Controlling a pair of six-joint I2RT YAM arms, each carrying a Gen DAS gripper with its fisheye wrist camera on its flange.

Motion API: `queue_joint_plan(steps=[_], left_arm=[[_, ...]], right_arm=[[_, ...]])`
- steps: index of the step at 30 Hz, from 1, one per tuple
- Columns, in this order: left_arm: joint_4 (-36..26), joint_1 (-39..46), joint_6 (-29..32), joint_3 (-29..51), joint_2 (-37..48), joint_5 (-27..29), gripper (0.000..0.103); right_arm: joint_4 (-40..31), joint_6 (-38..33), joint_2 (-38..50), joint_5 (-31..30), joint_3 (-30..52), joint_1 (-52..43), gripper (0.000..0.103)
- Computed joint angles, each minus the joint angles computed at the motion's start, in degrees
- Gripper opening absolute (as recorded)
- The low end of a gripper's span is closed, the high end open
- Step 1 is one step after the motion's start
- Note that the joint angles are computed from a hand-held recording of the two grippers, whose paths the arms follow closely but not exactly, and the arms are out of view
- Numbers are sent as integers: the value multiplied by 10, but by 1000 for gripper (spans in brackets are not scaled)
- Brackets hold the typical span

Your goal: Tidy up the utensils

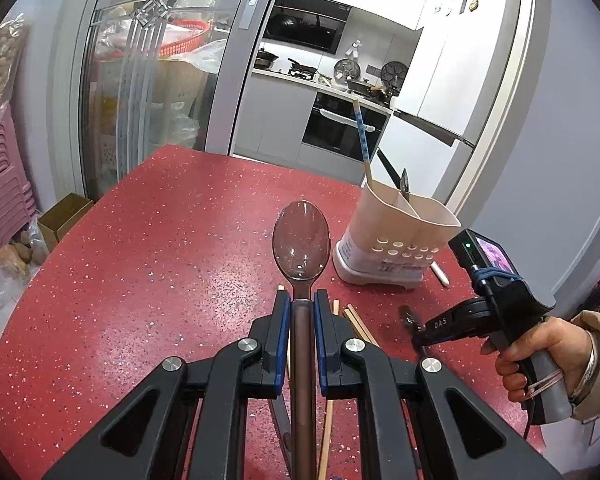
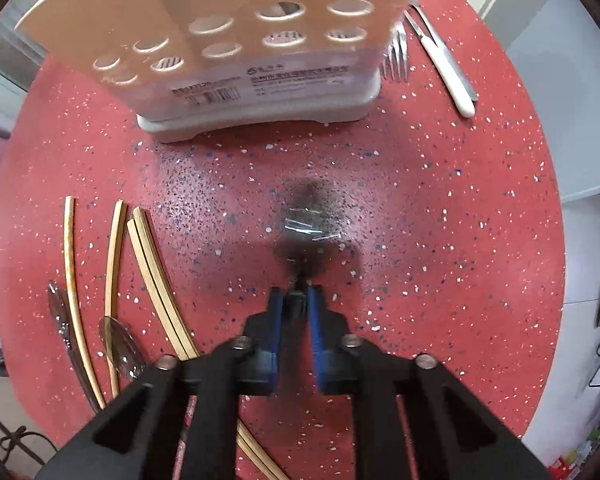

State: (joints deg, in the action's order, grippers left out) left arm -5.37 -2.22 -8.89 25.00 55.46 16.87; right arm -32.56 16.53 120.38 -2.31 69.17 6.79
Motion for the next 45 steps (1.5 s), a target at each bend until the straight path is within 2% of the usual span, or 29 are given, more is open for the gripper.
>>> queue_joint_plan(steps=[4, 6, 11, 16, 23, 29, 38, 45], left_arm=[[-6, -5, 0, 3, -3, -7, 36], [-11, -14, -2, 8, -6, -18, 36], [-17, -40, -14, 25, 3, -41, 36], [-13, -71, -42, 56, 26, -58, 36], [14, -132, -85, 138, 106, -104, 36], [56, -174, -105, 241, 211, -131, 36], [132, -188, -130, 407, 375, -157, 36], [180, -200, -124, 478, 473, -188, 36]], right_arm=[[70, -32, -31, -43, -67, -28, 12], [118, -52, -62, -100, -129, -54, 12], [215, -116, -141, -177, -252, -114, 12], [244, -162, -226, -273, -321, -181, 12], [177, -221, -324, -353, -279, -253, 12], [166, -201, -340, -379, -197, -272, 12], [255, -134, -251, -335, -49, -236, 12], [351, -123, -190, -279, -3, -203, 12]])
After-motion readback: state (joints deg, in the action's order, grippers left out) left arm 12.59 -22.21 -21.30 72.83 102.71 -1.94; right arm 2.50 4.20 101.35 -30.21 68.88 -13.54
